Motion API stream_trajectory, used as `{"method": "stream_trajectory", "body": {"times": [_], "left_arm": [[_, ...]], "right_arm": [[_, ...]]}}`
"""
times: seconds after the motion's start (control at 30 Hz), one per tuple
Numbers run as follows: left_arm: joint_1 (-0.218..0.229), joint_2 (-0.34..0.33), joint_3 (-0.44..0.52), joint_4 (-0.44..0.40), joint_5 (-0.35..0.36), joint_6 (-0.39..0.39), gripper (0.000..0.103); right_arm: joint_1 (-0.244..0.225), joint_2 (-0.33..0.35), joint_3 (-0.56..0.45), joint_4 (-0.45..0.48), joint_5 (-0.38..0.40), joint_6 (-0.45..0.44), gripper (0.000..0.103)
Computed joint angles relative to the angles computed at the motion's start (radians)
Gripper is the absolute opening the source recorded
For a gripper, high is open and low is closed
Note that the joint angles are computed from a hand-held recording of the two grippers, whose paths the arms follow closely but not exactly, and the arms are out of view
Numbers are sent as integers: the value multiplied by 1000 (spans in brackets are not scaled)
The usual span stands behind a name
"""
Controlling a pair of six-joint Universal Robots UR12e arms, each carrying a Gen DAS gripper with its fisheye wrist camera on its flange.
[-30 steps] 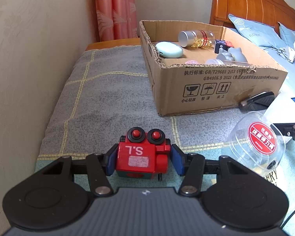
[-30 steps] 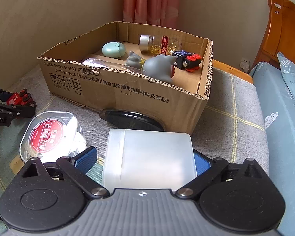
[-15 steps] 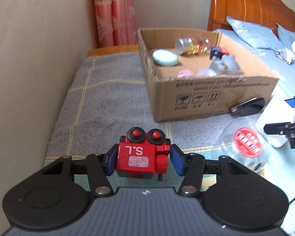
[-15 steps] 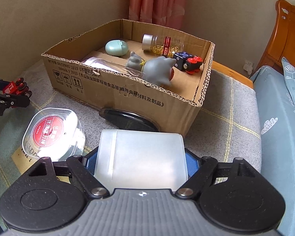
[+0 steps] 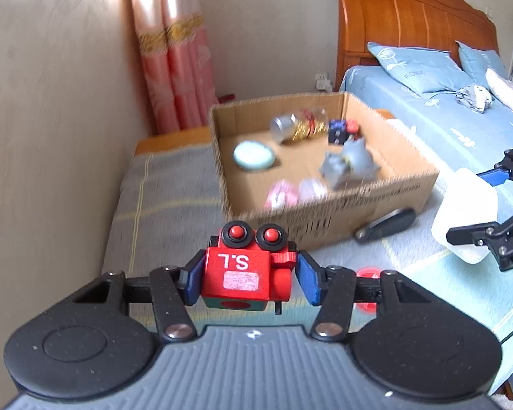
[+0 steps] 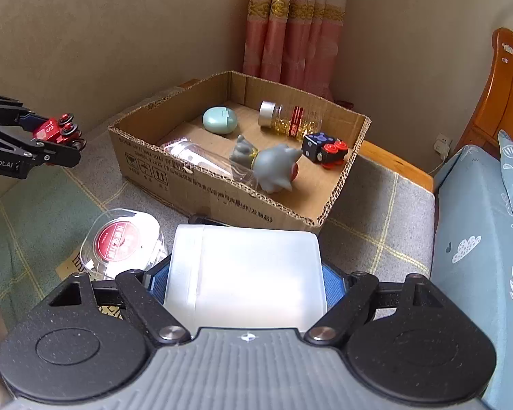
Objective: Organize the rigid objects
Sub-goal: 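Release the red train into the box with the left tool while the right tool drops the white container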
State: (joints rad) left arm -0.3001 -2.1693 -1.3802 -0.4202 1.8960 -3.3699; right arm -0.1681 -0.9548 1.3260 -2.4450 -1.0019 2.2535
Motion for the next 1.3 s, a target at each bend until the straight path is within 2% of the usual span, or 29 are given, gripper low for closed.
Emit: {"method": "stream_trajectory", "body": {"times": [0.17,0.3,0.67,0.93,1.13,1.23,1.27,1.3], "left_arm": [[6,-37,79,9,-2,66,54],[17,-78,164,-23,-10,100,54],[54,-220,442,-189,-49,156,54],[78,-333,630,-343,-72,98,54],[86,-385,700,-410,-60,63,54],[88,-396,709,-411,-59,50,55],[88,-399,709,-404,-51,46,58],[87,-399,706,-394,-42,41,67]], "right_arm": [[-2,3,-21,-25,36,4,86],[2,20,-67,-24,72,24,86],[35,101,-231,19,85,92,86],[48,141,-306,60,62,139,86],[57,158,-333,81,34,138,86],[62,170,-352,95,21,140,86],[63,173,-358,98,17,139,86],[65,177,-364,101,13,140,86]]}}
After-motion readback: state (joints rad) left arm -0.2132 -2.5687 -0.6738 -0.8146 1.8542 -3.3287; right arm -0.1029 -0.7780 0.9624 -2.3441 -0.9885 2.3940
